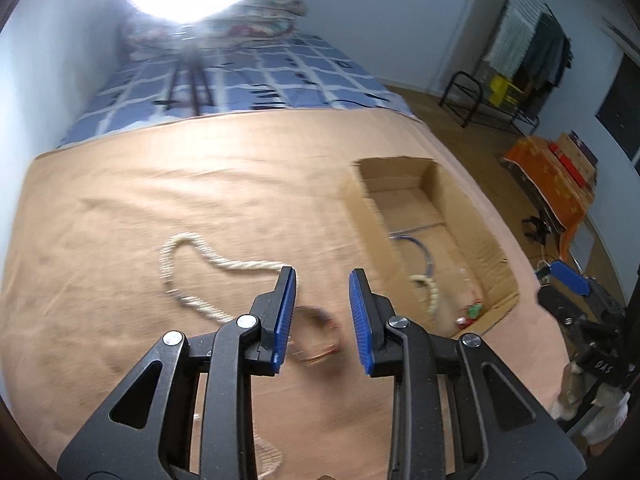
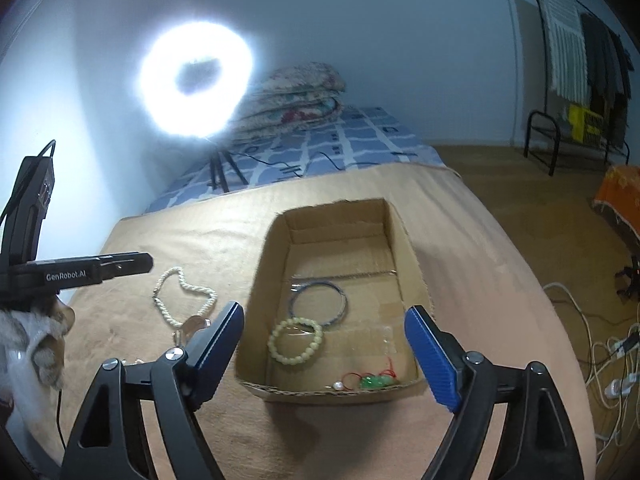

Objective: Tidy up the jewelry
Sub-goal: 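Withdraw both tools from the box toward the pearl necklaces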

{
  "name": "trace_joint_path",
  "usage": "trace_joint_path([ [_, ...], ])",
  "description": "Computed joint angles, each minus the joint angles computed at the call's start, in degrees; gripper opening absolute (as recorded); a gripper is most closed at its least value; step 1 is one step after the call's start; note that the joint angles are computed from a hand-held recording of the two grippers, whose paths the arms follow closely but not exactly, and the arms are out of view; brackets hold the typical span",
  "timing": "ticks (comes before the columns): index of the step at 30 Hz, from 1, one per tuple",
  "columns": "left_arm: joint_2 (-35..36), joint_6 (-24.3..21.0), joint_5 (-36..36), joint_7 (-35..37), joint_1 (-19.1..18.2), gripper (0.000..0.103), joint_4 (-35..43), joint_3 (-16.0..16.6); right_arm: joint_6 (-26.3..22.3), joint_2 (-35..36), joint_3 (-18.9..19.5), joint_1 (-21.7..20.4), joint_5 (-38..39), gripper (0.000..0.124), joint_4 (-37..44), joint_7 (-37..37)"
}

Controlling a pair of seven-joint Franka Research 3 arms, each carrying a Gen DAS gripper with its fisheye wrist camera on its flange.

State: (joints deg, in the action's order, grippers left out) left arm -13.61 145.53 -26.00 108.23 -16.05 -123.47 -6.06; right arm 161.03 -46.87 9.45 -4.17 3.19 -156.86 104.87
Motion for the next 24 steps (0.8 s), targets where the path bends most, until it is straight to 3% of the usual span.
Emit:
trace_joint_path([
  [9,-3.4,-1.9,-1.0,1.5,4.1,0.027,-5.1,4.9,1.2,0.5,0.4,4.7,0.6,0.087,0.8,-2.4],
  [15,-4.2,-3.6,-2.4,2.8,5.9,0.027,-7.7,6.2,2.7,2.6,-0.1,8.9,2.5,0.087,1.6,-4.8],
  [24,-5.2,-7.4,-4.3,8.7,6.2,0.027,-9.9,6.9,4.2,8.8,-2.0,15.4,5.9,0.073,3.7,-10.7],
])
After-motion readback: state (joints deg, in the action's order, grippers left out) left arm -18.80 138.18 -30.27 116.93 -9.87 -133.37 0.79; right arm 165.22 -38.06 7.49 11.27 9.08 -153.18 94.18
